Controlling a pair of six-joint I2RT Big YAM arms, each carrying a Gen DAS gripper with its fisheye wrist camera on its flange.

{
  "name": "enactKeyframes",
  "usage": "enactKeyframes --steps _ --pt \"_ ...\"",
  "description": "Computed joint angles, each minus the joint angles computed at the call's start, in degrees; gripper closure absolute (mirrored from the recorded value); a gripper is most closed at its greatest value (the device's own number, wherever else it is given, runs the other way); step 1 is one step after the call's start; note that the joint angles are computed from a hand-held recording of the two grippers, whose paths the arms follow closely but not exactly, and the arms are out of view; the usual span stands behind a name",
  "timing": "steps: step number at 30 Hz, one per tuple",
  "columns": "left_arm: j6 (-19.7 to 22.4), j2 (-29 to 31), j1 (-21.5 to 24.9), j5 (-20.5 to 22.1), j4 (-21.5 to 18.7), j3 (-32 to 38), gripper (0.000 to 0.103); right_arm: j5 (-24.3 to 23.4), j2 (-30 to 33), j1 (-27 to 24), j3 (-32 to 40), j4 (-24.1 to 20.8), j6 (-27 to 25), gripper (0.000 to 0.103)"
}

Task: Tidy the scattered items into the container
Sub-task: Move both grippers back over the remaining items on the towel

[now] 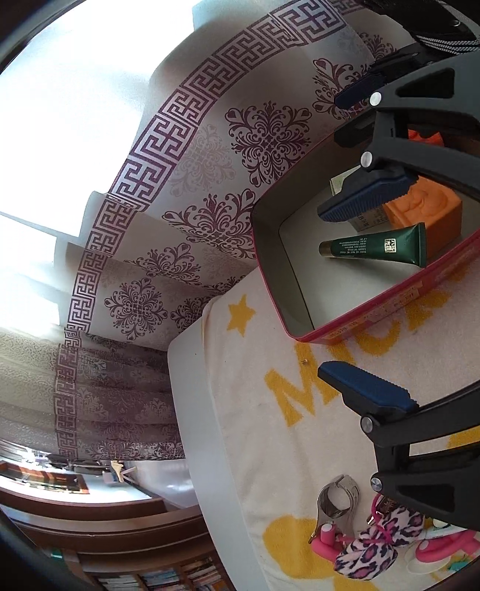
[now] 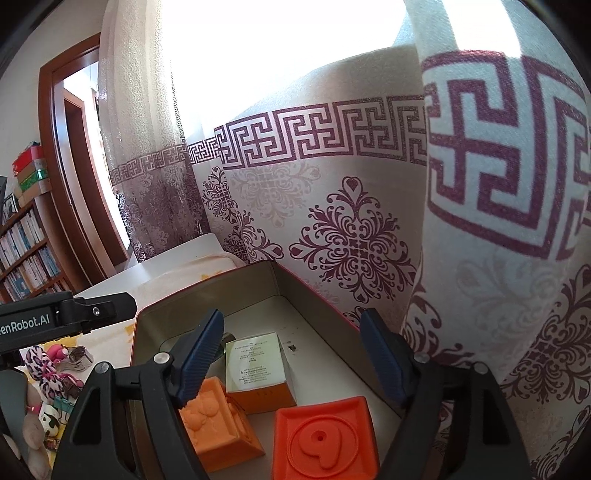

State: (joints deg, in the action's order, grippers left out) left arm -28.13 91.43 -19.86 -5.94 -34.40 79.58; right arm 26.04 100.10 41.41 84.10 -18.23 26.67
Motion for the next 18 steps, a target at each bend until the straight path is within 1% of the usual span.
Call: enactKeyframes --steps 4,8,14,18 --pt "-1.57 -3.07 0.93 0.19 0.67 -3.95 0.024 0.44 0.0 0.44 -0.34 1.1 -1.61 0.023" --pt "-2.93 -6.86 2.23 -0.47 0.97 -8.15 0.024 2.34 -0.12 0.94 -0.89 2.46 -3.38 0.023" --pt "-4.1 -13.18 4.85 -2.89 0.83 -14.88 0.023 3.45 -0.5 0.9 -1.69 3.82 -3.42 0.022" --pt "-3.8 -17.43 6.74 -5.53 -0.81 -19.46 0.023 4.88 -0.66 1.22 -2.18 5.08 -4.32 0.022"
